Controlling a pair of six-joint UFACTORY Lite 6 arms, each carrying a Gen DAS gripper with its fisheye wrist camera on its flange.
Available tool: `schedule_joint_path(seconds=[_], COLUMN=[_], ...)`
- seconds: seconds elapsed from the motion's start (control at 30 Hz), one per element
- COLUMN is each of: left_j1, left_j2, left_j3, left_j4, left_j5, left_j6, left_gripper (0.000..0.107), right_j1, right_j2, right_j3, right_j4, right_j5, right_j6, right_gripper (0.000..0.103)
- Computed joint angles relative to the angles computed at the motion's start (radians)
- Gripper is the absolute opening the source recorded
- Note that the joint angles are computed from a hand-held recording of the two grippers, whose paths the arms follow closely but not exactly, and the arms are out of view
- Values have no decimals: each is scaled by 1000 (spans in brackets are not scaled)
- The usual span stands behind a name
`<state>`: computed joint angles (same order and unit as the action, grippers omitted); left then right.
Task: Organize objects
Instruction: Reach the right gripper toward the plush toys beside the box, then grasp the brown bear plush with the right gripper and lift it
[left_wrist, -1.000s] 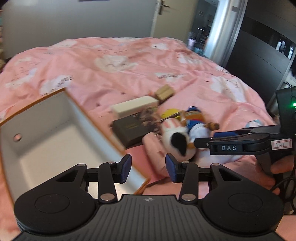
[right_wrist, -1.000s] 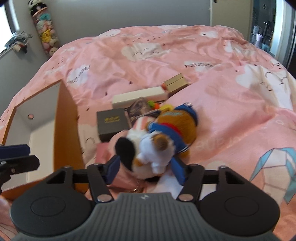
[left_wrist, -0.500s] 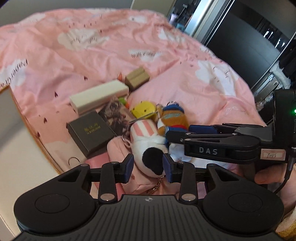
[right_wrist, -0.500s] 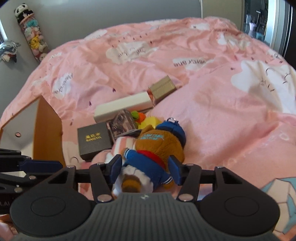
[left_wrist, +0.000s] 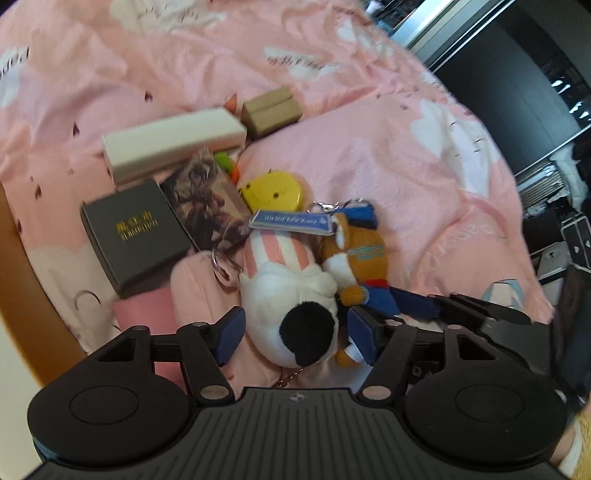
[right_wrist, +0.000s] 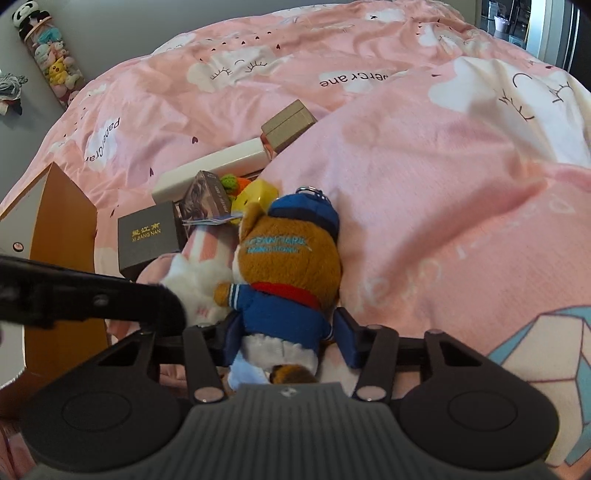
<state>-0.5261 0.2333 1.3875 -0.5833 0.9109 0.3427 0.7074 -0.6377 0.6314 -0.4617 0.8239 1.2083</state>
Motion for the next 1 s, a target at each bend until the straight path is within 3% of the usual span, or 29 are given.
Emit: schedule_joint_path(seconds=[0.23, 0.3, 0.6, 0.8, 1.0], left_j1=[-42, -48, -12, 122, 409], left_j2=[92, 84, -147, -325, -500], left_j3=[2, -15, -150, -183, -186], left_j4=[-2, -11, -39, -115, -128], left_j5=[-65, -89, -151, -87, 76], left_j6=[-51, -39, -14, 24, 87], left_gripper=[74, 68, 60, 60, 60], right_j1=[-3, 2, 140, 186, 221], right_j2=[-10, -10, -45, -60, 104], right_j3=[-26, -31, 47, 168, 359], right_j4=[-12, -21, -125, -166, -134], right_j5=[-26, -30, 72, 62, -119], right_j6=[7, 19, 129, 153, 85], right_gripper=[52, 52, 40, 40, 40])
